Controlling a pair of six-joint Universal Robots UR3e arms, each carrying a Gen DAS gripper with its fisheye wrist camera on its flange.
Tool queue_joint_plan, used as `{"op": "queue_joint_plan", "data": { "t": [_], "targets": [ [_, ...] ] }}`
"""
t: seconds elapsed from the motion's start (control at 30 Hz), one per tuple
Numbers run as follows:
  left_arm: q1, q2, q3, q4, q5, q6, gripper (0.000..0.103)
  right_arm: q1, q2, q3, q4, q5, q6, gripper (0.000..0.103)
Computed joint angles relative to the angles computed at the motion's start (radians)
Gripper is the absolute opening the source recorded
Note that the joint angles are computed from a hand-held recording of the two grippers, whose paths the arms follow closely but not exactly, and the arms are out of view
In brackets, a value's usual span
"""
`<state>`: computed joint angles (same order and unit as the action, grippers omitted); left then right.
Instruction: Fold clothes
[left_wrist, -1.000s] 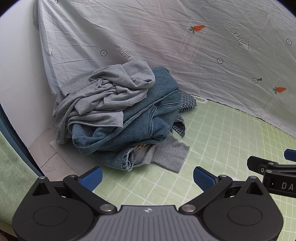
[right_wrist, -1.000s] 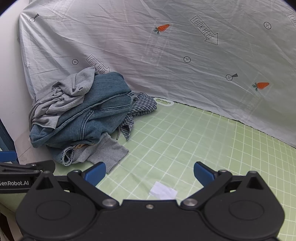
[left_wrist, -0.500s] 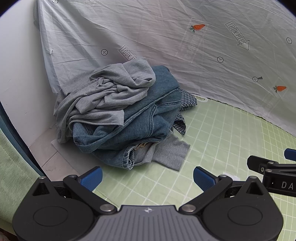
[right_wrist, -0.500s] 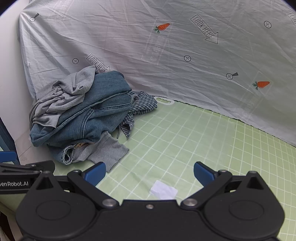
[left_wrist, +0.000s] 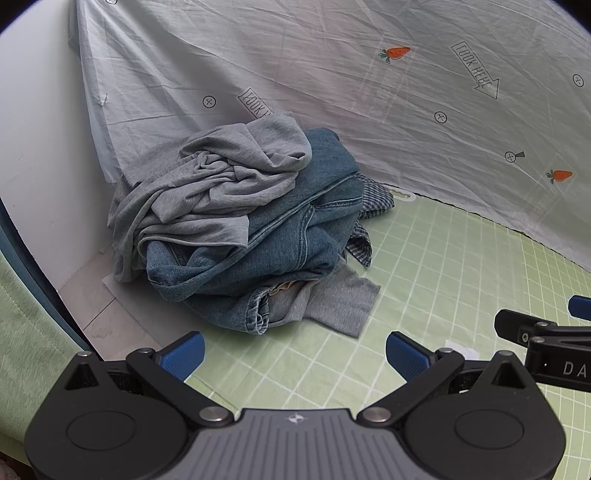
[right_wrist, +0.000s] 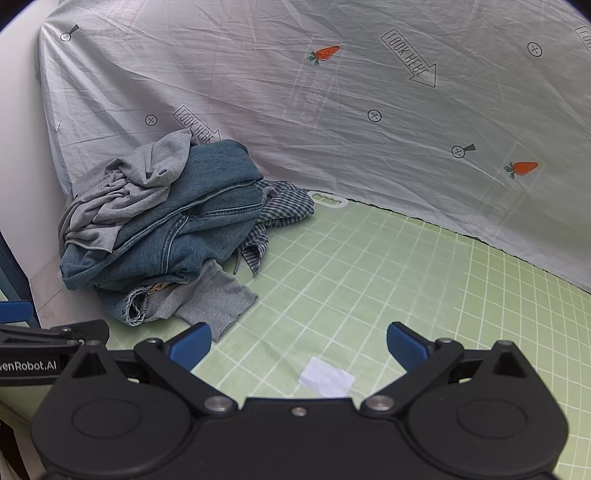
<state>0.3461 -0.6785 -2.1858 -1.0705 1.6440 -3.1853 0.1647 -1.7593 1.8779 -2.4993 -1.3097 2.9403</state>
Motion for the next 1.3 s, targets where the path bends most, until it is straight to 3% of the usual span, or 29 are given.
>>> {"op": "queue_joint_plan", "data": {
  "t": [0.7, 1.0, 1.3],
  "targets": [
    [0.046, -0.008, 0.009, -0.035, -0.036, 0.008, 0.103, 0.006, 0.021, -0.01, 0.012, -0.009, 0.009, 0.102],
    [0.081, -0.072, 0.039, -0.044, -0.048, 0.003, 0.103, 0.03, 0.127, -0.085, -0.011, -0.026, 0.003, 0.102],
    [0.26, -0.23, 0.151, 0.03, -0.143, 0.036, 0.103, 0.127, 0.429, -0.416, -0.02, -0.051, -0.015, 0.102]
  ]
}}
